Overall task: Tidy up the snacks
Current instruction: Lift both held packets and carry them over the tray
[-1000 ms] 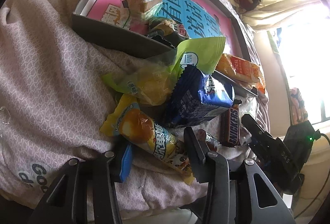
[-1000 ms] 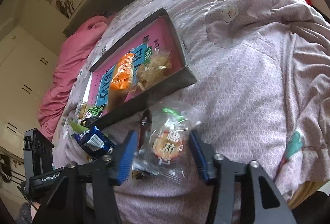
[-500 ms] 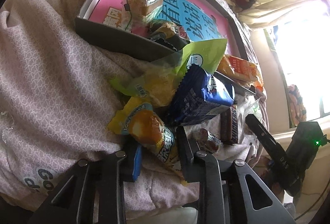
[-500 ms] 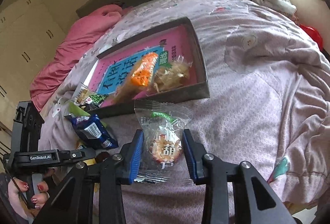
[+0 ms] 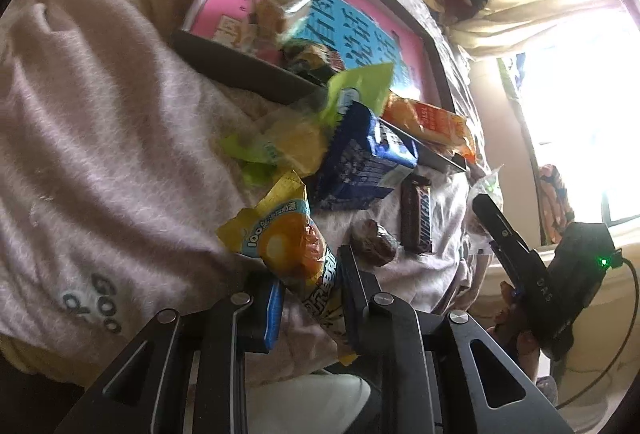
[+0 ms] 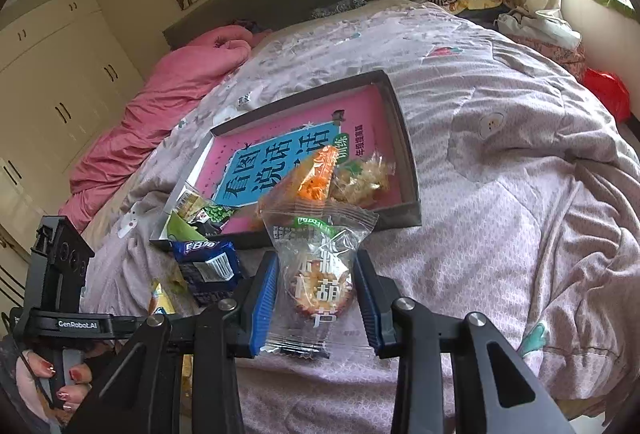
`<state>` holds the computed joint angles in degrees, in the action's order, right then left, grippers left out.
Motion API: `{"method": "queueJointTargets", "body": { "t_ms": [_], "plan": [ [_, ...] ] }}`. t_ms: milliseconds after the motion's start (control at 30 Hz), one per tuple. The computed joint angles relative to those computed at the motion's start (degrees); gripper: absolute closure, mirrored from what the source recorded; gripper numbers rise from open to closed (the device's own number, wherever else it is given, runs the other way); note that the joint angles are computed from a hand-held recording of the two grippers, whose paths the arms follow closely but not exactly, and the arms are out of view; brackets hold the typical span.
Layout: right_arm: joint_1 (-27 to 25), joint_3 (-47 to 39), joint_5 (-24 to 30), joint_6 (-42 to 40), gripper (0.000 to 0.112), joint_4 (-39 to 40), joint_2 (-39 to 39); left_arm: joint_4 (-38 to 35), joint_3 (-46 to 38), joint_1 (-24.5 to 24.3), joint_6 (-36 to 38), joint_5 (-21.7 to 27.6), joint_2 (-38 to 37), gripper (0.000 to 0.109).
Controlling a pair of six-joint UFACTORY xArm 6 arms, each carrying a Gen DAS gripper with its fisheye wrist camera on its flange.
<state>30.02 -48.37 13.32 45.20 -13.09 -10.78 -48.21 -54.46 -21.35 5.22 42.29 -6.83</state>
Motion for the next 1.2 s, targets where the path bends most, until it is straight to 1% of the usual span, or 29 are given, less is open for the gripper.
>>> {"method": "queueJointTargets", "body": {
  "t_ms": [167, 533, 600, 867, 1133, 1200],
  "plan": [
    [0.4, -0.4, 0.0, 0.4, 0.074, -1.4, -0.1, 1.2, 1.2, 0.6, -0.6, -2.2, -2.3, 0.083],
    [1.6, -3.1, 0.6, 1.0, 0.074, -4.3, 1.3, 8.2, 1.8, -0.5, -0.2, -13.8, -4.9, 0.083],
    [1.7, -3.6, 0.7, 1.5, 0.074, -4.9, 1.6, 9.9, 1.9, -0.1, -0.3, -15.7, -5.2, 0.083],
    [0.9, -4.1, 1.2, 3.5, 0.074, -6.2, 2.0, 12.5, 1.2, 0.9, 0.0, -23.7, -4.5, 0.083],
    [0.0, -5.4, 1.6, 3.6, 0.074, -6.9, 3.4, 12.6, -0.3, 1.2, 1.4, -27.6, -2.6, 0.083],
    [-0.2, -5.8, 1.8, 3.7, 0.074, -7.2, 4.0, 14.2, -0.5, 1.3, 0.9, -28.7, -2.0, 0.083]
  ]
}}
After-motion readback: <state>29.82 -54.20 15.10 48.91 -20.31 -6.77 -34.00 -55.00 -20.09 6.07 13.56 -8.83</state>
